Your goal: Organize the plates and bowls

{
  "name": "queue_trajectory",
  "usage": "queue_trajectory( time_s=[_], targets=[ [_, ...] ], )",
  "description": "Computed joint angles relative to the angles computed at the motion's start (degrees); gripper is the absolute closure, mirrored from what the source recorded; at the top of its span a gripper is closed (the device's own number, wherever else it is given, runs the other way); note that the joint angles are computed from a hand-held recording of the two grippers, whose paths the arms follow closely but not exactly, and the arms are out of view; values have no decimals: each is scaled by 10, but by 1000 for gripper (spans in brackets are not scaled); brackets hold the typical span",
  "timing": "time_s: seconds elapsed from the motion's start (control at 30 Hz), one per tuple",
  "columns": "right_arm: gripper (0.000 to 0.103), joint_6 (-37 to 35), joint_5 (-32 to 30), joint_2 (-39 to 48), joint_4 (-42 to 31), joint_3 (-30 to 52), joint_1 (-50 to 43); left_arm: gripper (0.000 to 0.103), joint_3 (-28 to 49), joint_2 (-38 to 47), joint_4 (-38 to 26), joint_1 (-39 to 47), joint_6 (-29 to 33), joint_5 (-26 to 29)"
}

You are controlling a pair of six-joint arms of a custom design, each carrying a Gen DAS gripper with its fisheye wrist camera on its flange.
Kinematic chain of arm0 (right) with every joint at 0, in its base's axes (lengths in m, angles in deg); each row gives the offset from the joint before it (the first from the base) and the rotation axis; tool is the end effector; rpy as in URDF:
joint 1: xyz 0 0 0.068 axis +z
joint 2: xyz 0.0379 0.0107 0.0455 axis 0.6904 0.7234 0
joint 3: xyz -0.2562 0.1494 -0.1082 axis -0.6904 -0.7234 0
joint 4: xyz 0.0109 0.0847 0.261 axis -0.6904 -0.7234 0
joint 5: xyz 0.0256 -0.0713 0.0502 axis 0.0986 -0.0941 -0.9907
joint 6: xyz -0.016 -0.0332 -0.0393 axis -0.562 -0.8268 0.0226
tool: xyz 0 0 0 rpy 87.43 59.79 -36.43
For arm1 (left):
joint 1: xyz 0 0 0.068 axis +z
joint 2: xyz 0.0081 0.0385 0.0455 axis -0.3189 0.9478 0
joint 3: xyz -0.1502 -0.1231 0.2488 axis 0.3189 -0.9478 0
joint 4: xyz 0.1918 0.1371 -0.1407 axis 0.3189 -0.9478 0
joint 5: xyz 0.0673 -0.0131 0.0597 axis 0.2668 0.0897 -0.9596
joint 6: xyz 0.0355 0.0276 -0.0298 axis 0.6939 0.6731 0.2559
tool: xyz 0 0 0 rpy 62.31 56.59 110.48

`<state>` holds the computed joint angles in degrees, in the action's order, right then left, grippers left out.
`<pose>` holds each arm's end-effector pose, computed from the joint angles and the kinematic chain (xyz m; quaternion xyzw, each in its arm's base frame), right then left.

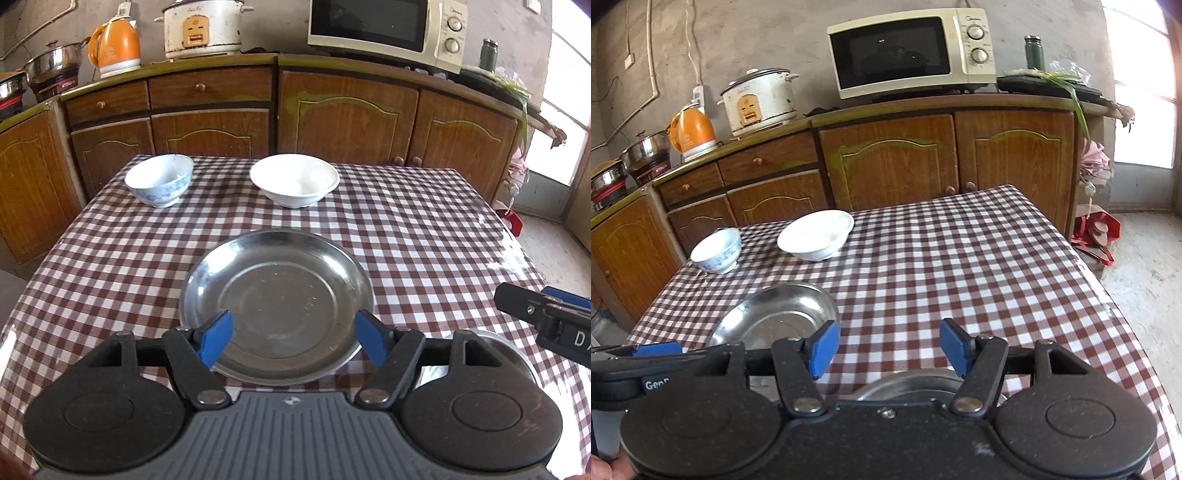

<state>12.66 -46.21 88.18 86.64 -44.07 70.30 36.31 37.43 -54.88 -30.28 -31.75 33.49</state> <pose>0.1981 0.0770 0.1971 0.1927 0.8462 -0.0111 0.4967 0.3257 -0.0729 0.2067 0.1674 0.8873 -0.0926 0.4197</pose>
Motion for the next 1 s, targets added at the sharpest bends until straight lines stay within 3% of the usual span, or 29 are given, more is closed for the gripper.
queue_trajectory(
  time_s=[0.47,1.0],
  targets=[
    [26,-27,-9,65,18,73,14,24,33,-9,-42,42,14,13],
    [25,-63,-34,130,46,126,0,22,75,36,-36,63,25,6]
  ],
)
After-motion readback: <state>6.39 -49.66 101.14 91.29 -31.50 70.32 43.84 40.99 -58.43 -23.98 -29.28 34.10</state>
